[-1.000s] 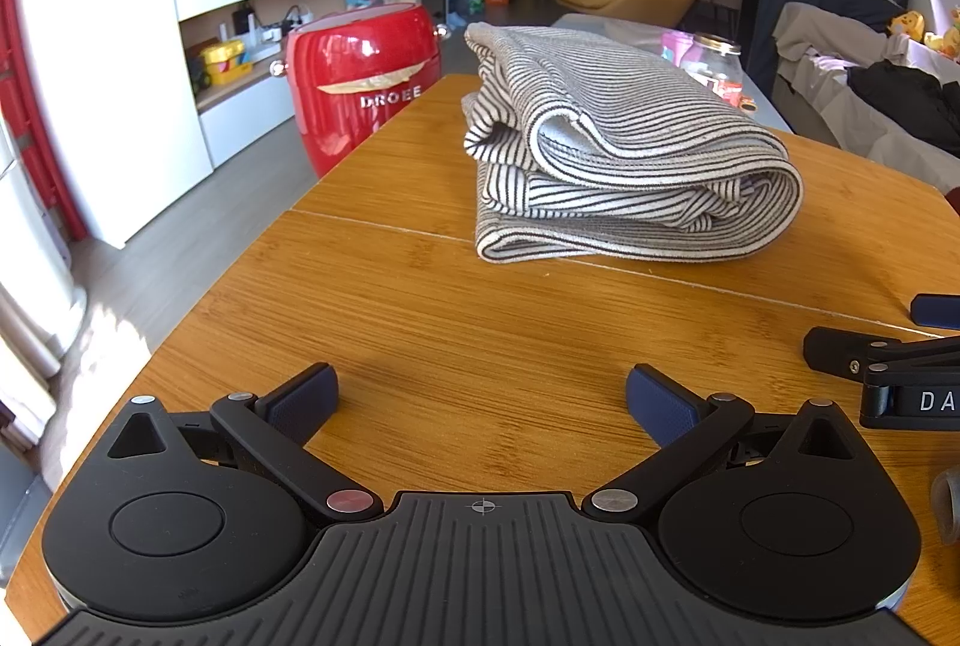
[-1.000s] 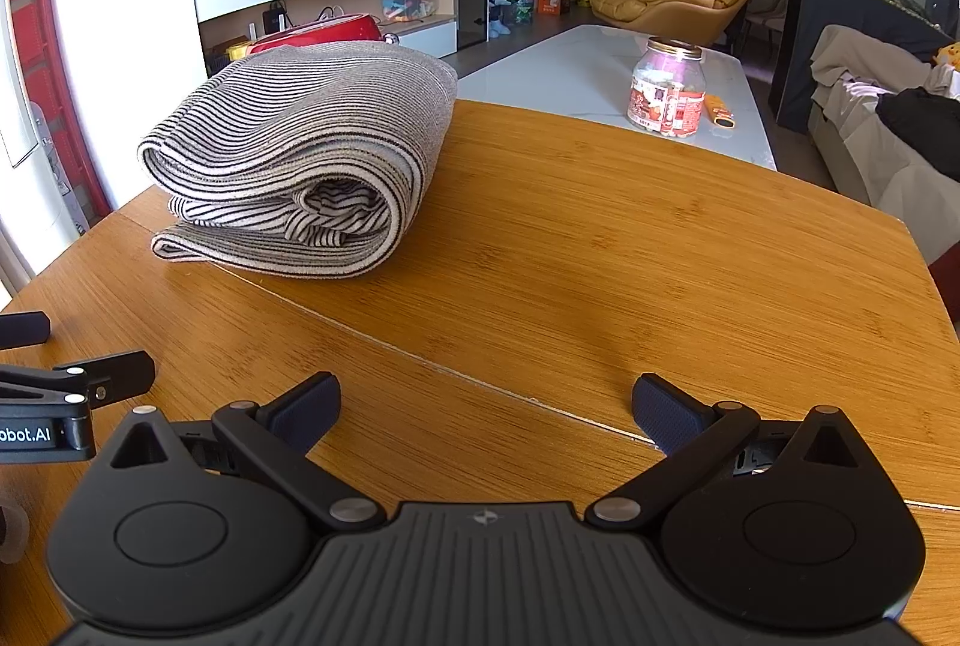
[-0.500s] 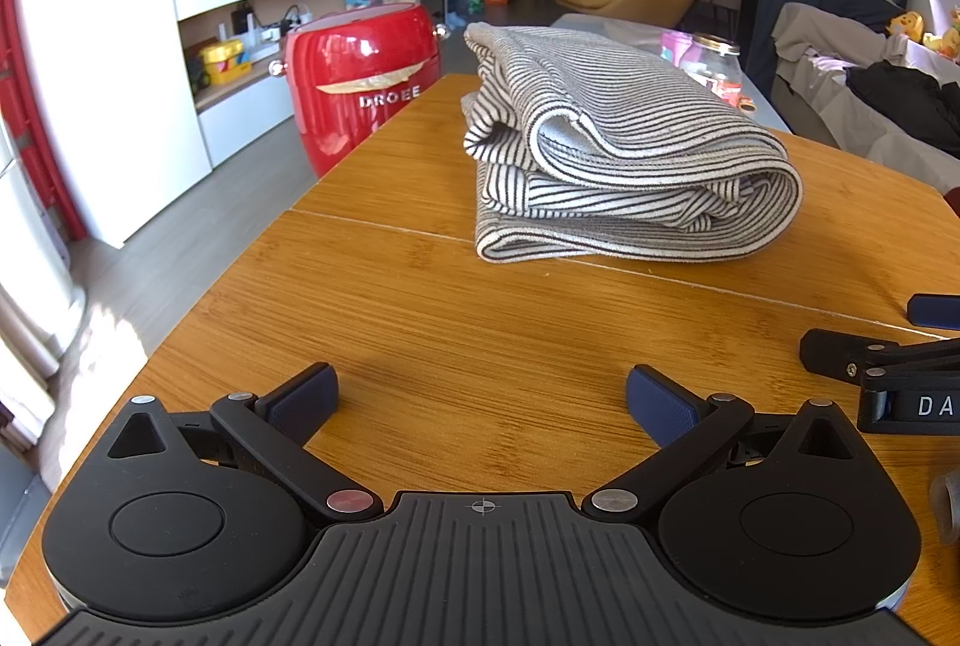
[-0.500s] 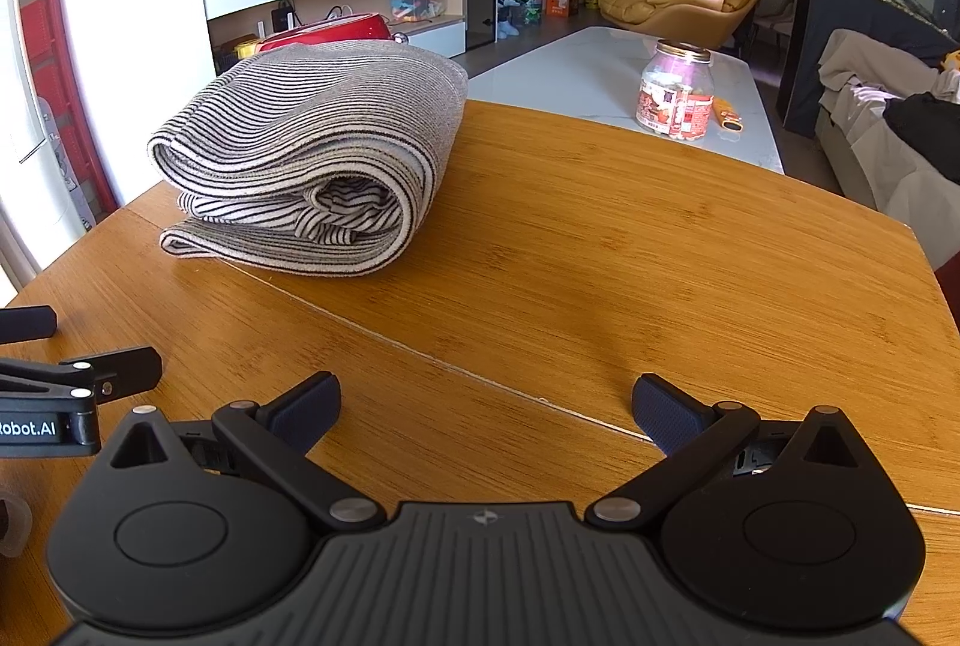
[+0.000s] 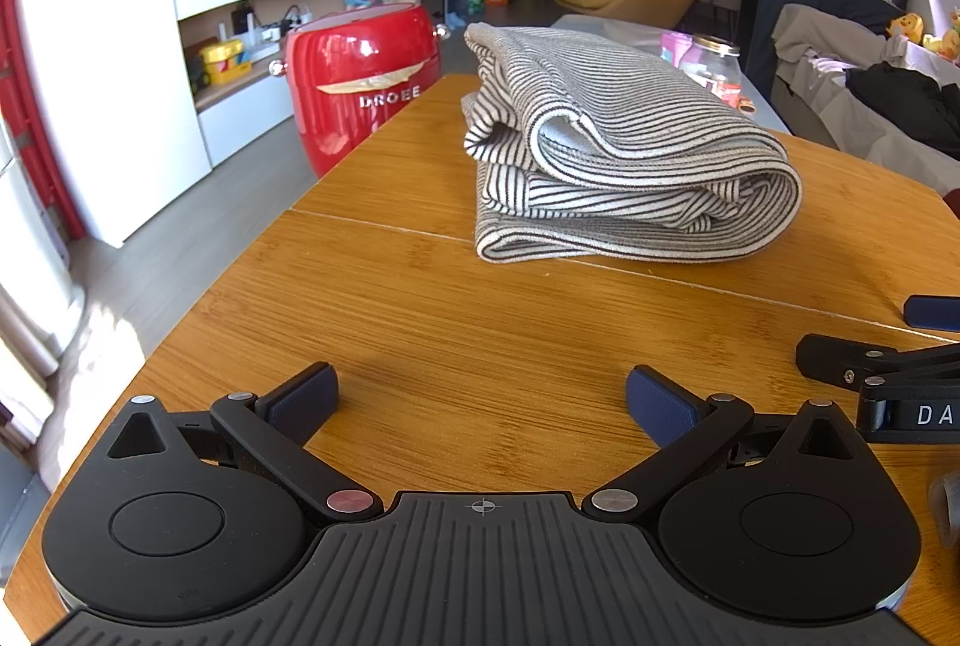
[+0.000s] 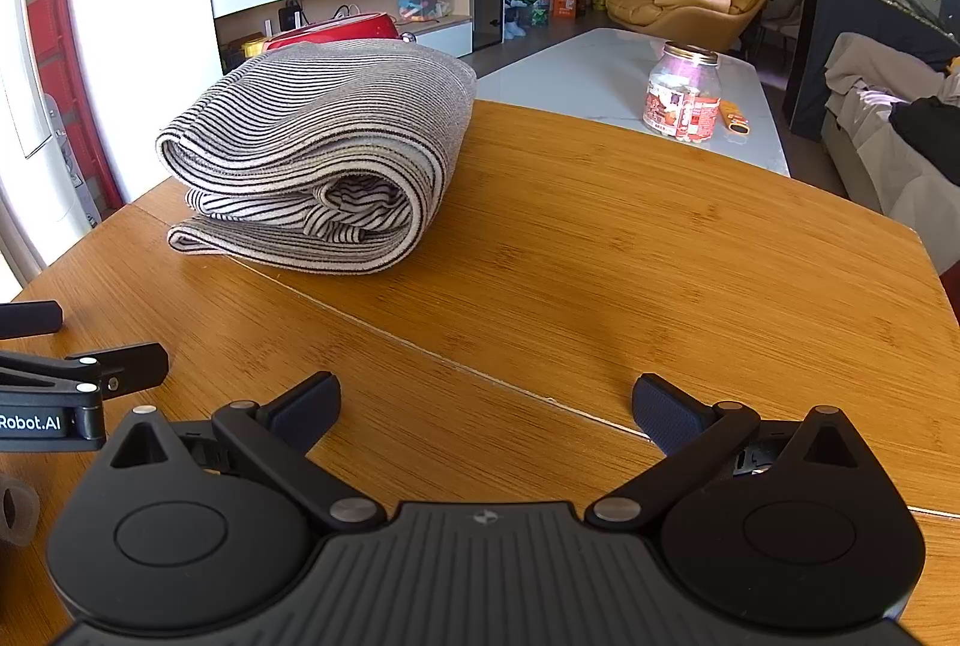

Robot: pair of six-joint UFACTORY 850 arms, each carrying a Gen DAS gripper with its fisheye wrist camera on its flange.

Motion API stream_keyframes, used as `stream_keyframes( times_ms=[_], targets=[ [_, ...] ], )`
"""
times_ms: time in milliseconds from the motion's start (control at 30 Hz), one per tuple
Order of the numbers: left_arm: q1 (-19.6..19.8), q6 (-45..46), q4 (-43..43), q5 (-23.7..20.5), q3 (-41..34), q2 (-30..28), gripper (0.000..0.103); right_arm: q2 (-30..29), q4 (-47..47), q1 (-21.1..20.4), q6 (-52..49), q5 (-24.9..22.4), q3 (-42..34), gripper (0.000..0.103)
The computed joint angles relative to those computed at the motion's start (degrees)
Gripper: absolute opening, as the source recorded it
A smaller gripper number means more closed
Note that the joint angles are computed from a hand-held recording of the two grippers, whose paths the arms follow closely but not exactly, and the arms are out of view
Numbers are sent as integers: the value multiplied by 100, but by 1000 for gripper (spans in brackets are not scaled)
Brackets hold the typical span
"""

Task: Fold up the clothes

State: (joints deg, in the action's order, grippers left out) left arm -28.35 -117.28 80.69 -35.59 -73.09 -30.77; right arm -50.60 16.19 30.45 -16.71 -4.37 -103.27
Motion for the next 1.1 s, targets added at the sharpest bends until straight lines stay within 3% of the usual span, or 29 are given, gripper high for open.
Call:
stream_keyframes(
  times_ms=[1100],
  targets=[
    [2,78,-44,6,-41,-24,103,-8,-263,13,287,19,-5,103]
  ],
)
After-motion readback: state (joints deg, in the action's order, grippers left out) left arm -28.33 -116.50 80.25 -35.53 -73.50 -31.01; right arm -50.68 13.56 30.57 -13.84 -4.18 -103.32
